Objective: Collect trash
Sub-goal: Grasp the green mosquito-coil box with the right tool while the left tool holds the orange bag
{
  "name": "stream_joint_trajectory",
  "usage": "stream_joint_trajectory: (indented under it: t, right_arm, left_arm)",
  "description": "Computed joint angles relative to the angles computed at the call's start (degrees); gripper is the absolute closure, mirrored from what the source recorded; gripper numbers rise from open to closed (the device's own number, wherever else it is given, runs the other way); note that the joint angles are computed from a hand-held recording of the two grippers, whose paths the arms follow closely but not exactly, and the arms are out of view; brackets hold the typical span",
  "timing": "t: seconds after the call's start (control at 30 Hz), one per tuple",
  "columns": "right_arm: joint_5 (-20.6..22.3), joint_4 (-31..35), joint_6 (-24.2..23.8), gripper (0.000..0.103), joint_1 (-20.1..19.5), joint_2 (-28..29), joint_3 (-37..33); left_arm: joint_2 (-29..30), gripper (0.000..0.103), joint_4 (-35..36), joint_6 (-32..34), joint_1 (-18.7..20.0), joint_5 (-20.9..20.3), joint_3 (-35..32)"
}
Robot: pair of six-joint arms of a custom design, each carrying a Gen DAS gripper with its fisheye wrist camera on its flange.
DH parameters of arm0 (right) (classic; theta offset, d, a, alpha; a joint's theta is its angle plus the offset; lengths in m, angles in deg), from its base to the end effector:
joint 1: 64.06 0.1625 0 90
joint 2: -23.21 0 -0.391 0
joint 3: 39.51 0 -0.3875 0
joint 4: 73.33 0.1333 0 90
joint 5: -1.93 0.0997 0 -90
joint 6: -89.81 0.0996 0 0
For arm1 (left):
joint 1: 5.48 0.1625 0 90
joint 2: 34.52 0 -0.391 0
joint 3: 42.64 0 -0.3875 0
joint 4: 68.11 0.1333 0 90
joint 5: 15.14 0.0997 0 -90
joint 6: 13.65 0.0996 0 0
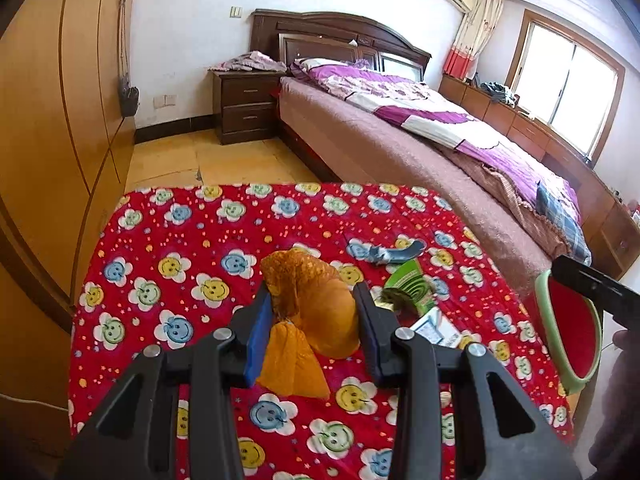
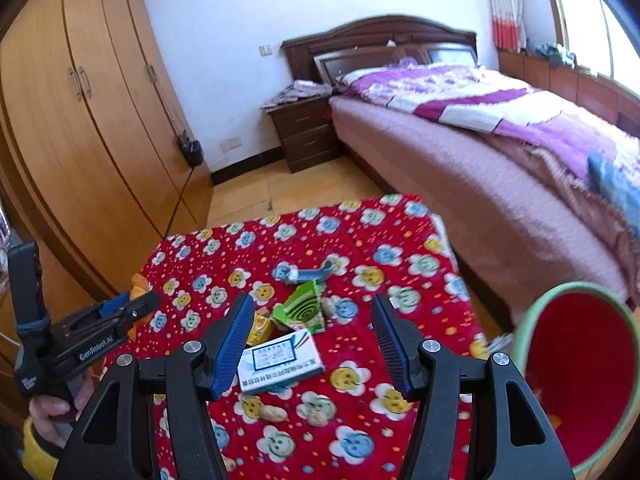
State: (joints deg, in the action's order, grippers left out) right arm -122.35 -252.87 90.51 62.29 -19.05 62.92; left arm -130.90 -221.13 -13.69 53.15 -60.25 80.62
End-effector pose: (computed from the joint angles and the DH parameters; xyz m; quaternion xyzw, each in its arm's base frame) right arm 0.4234 -0.4450 0.0665 0.2118 -0.9029 0.3203 0.1933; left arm -0.0471 -0.4683 0.3777 0.1232 0.8780 -0.3742 0.2718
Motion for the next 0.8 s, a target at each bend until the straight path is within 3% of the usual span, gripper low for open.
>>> stream_joint_trajectory:
  t: [0.43,0.8]
  right_arm:
    - [1.3,2.4,0.7,0.041,-4.5,8.5,-4.9]
    - [1.7,7.8,-1.8,0.041,-6.0,13.7,-11.3]
  left_arm:
    - [7.1,0.063,-6.6,1.8,8.1,-4.5,-1.2]
    - [8.4,0.063,-11.0,3.3,9.4,-6.4,-0.5]
